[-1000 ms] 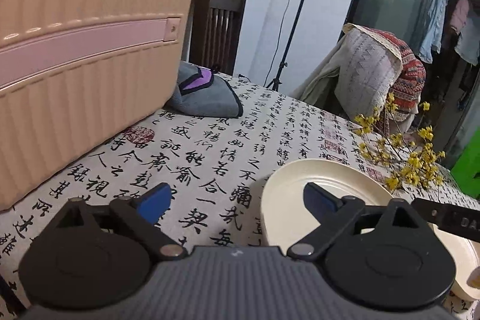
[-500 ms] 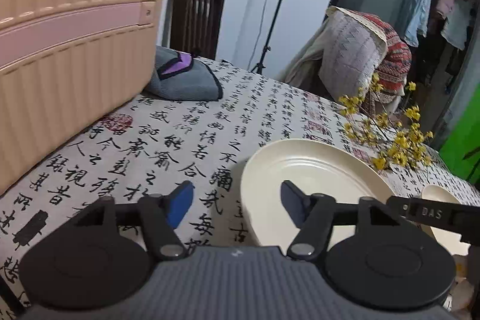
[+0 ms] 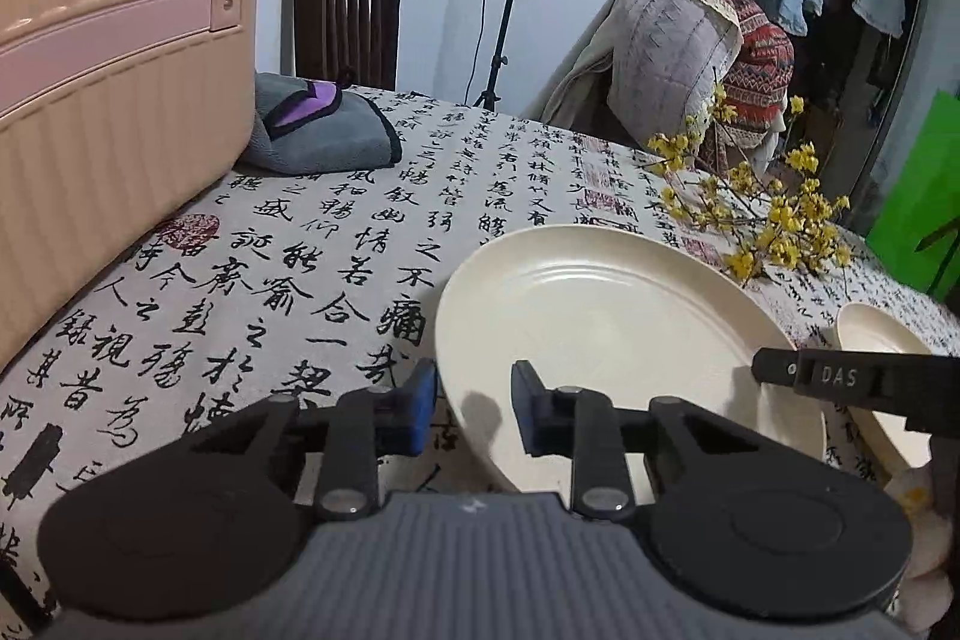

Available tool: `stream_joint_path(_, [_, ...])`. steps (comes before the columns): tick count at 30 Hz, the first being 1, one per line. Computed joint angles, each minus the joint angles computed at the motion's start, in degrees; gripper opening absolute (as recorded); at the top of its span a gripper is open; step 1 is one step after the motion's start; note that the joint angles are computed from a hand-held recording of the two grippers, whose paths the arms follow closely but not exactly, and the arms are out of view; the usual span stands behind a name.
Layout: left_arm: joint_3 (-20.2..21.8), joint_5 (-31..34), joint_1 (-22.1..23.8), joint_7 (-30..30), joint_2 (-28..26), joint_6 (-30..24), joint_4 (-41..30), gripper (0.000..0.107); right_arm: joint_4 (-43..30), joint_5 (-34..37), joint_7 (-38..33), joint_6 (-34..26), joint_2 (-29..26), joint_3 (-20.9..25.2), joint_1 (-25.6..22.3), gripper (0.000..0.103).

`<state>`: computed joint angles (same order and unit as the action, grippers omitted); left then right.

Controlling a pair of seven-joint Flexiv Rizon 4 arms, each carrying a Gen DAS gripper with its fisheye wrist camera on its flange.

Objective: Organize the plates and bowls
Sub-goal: 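Close the left gripper on a plate rim while the right gripper closes on one, then lift the gripped cream plates off the cloth with both grippers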

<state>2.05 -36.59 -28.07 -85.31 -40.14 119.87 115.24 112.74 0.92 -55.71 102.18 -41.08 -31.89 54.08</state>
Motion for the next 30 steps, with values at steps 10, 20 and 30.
stream_joint_path(10, [2.1,-4.0,-2.8,3.3,-0.8,-0.2,-0.8,0.023,1.7,-1.2,-3.1,0.1,0.3,-2.8,2.7,0.012])
stream_joint_path(20, [2.2,-8.8,-4.5,6.1,-1.0,1.8,-0.8,0.023,4.5,1.6,-11.2,3.7,0.8,-4.3,5.8,0.013])
stream_joint_path(30, [-0.9,-7.7,-2.3,6.2,-0.3,5.6,0.5,0.023,5.8,8.4,-19.8,7.8,0.9,-5.5,8.5,0.013])
